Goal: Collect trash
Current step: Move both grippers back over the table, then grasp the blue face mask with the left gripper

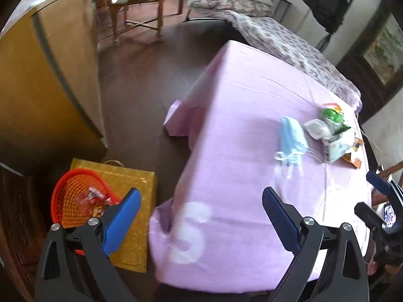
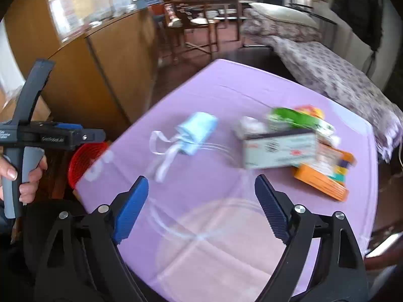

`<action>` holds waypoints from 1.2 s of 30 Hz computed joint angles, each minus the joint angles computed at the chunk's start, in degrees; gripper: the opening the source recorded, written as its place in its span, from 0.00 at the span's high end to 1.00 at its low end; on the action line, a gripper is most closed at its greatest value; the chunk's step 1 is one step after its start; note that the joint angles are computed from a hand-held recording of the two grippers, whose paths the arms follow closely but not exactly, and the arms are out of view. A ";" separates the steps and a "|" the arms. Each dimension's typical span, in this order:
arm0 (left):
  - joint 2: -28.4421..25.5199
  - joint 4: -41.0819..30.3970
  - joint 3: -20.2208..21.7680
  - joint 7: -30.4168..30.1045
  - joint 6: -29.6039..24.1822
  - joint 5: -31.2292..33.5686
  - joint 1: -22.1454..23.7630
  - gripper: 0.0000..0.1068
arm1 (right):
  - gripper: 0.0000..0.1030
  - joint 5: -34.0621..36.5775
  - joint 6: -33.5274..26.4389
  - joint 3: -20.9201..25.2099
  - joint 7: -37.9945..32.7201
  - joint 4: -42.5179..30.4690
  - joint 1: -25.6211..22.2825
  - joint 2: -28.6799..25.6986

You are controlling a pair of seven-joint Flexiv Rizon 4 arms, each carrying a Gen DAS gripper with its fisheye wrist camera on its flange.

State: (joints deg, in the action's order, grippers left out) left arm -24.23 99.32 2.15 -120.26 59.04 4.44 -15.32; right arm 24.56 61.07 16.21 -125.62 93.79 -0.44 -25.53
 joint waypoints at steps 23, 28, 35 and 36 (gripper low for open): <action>-17.19 -25.17 -0.86 1.01 -9.66 -2.11 -5.28 0.11 | 0.14 1.00 1.75 -2.21 10.02 -6.39 -6.03 -7.37; -19.45 -28.71 0.12 0.77 -11.32 -1.19 -6.03 0.11 | 0.14 0.81 2.65 -0.56 9.90 -6.72 -7.16 -7.86; -22.34 -33.36 0.92 -0.10 -12.99 -0.25 -6.46 0.14 | 0.14 -1.08 5.38 -0.78 9.83 -5.19 -6.18 -7.66; -22.53 -33.73 0.95 0.05 -13.24 -0.05 -6.49 0.17 | 0.14 -1.43 5.90 -0.71 9.90 -4.95 -6.12 -7.63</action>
State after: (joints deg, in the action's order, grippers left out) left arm -46.75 65.60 3.09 -120.21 45.81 4.39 -21.81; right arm 23.13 66.97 15.49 -115.73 88.84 -6.57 -33.16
